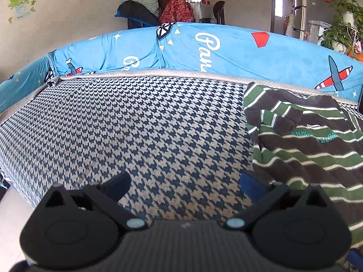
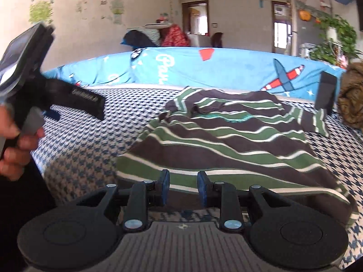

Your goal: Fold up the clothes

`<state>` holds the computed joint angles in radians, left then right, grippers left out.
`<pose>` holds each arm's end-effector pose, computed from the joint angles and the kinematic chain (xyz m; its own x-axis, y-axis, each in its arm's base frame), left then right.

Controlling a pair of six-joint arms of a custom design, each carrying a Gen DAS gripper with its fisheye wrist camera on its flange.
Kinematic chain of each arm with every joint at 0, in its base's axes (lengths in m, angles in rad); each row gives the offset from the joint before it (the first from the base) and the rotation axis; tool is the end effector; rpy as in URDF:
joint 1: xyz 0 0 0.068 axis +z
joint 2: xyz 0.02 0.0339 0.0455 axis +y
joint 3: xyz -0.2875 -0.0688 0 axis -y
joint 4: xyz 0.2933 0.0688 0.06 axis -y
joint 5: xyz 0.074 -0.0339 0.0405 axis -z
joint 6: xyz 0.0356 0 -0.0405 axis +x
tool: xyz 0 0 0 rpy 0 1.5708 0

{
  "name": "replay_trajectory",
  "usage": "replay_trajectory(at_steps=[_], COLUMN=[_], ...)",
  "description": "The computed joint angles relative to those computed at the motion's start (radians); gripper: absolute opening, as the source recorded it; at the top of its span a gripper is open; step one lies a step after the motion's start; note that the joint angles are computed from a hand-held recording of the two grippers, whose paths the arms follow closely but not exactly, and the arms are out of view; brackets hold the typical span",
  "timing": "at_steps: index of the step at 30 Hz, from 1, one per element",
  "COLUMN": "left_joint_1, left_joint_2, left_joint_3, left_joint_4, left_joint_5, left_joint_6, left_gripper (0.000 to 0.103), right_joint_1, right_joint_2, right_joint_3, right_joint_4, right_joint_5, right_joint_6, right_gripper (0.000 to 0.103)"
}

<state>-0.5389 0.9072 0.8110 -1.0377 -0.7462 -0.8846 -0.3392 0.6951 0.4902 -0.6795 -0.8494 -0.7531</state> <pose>0.1695 -0.0732 0.2808 -0.5935 -0.3070 -0.7440 -0.5191 0.8524 0.0624 0.1601 -0.0282 0.2213 -0.3756 -0.3465 -0.8596 -0.6660 0.7459 -0.0097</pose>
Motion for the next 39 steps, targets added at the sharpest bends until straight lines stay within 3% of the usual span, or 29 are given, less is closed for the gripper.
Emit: replay_trajectory(at_steps=[3, 7, 10, 16, 18, 20, 22, 25, 28, 32, 36, 39], left_joint_1=[0.028, 0.050, 0.068, 0.076, 0.092, 0.100, 0.101, 0.089, 0.069, 0.053, 0.036, 0.030], left_joint_2=[-0.015, -0.040, -0.057, -0.092, -0.100, -0.108, -0.112, -0.105, -0.089, -0.052, -0.013, 0.015], left_joint_3=[-0.017, -0.058, -0.078, -0.086, -0.089, -0.091, -0.092, -0.092, -0.093, -0.087, -0.079, -0.073], left_joint_4=[0.048, 0.084, 0.090, 0.065, 0.066, 0.063, 0.061, 0.059, 0.062, 0.086, 0.110, 0.130], left_joint_5=[-0.002, 0.063, 0.101, 0.076, 0.089, 0.095, 0.095, 0.091, 0.092, 0.105, 0.118, 0.132], left_joint_6=[0.063, 0.047, 0.039, 0.024, 0.027, 0.025, 0.020, 0.013, 0.001, 0.005, 0.004, 0.006], left_gripper=[0.103, 0.103, 0.103, 0.103, 0.103, 0.103, 0.103, 0.103, 0.103, 0.103, 0.103, 0.103], right_joint_1=[0.096, 0.232, 0.342, 0.540, 0.570, 0.592, 0.578, 0.448, 0.297, 0.192, 0.142, 0.124], right_joint_2=[-0.061, -0.133, -0.162, -0.158, -0.133, -0.101, -0.053, 0.079, 0.251, 0.398, 0.495, 0.493], right_joint_3=[-0.033, -0.082, -0.115, -0.187, -0.197, -0.194, -0.171, -0.058, 0.072, 0.162, 0.229, 0.214], right_joint_4=[-0.003, 0.057, 0.120, 0.291, 0.343, 0.374, 0.398, 0.347, 0.353, 0.493, 0.512, 0.533], right_joint_5=[0.040, 0.132, 0.231, 0.461, 0.490, 0.517, 0.510, 0.332, 0.171, 0.215, 0.295, 0.335], right_joint_6=[-0.013, 0.034, 0.069, 0.115, 0.118, 0.135, 0.153, 0.261, 0.471, 0.719, 0.820, 0.812], right_gripper=[0.028, 0.037, 0.041, 0.044, 0.041, 0.016, 0.008, 0.007, 0.007, 0.009, 0.020, 0.027])
